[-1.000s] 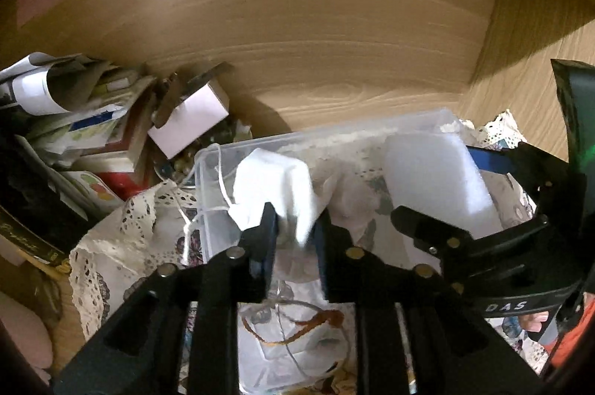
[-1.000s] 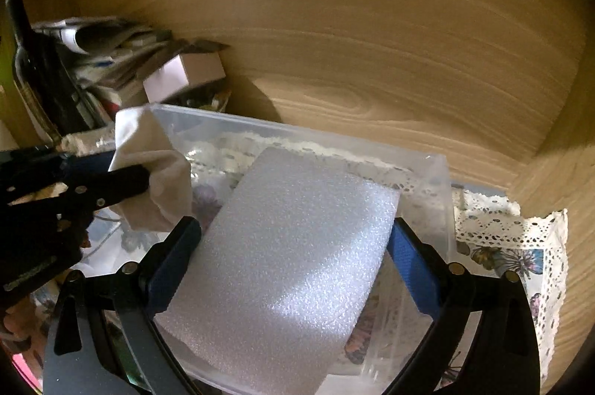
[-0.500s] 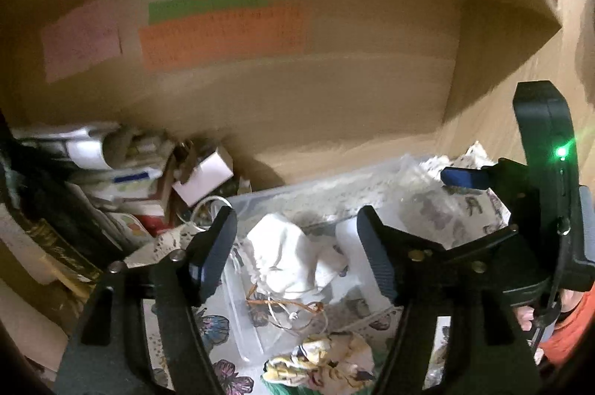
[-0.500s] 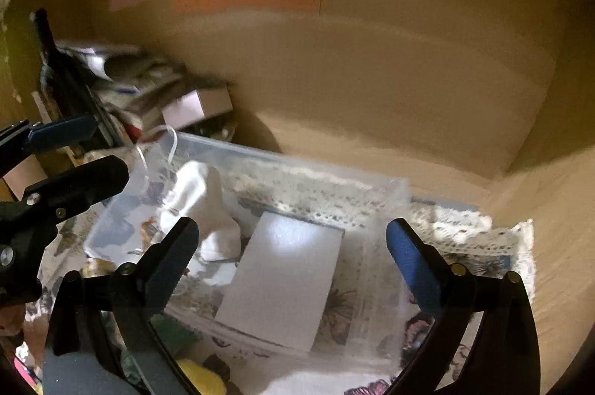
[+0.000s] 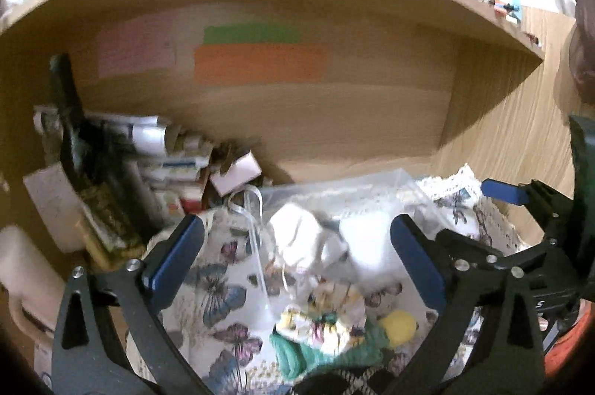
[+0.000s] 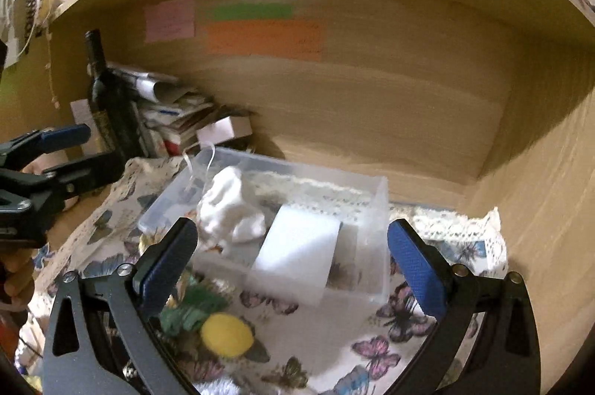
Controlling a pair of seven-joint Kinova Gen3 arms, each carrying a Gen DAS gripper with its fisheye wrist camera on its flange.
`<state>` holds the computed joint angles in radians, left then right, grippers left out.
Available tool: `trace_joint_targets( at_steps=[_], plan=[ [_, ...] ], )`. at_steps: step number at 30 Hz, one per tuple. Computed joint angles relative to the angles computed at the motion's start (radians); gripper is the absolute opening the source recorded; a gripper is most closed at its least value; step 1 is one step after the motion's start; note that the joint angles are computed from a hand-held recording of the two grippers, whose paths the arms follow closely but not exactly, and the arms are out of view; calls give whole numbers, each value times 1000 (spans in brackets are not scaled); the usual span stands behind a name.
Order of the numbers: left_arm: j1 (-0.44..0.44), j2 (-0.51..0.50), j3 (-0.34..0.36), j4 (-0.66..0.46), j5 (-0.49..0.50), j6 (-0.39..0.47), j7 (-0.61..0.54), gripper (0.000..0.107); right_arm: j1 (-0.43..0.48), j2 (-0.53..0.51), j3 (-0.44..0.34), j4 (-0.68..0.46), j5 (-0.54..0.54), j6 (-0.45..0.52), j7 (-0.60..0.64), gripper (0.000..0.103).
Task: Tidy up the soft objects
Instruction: 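Grasp the yellow floral fabric with the left tool while the right tool approaches the yellow ball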
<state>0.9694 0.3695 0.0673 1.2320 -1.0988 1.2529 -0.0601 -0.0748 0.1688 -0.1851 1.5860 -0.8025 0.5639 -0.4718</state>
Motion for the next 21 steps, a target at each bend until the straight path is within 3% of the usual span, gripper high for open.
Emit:
trace_joint_targets(
  at_steps=[5, 10, 16, 21],
  plan=[
    [-25, -1, 13, 48, 71, -23, 21, 102, 0, 6, 4, 35, 11, 33, 14, 102],
    [-82, -3, 30, 101, 176, -123, -10, 102, -16, 46, 18, 22, 90, 109, -55, 99],
    [-138, 23, 26, 100, 307, -209, -73, 102, -34, 108, 24, -35, 205, 218, -169, 79],
    [-172, 47, 8, 87, 406, -251, -134, 102, -18, 141, 10, -69, 226, 286, -190, 64]
  ],
)
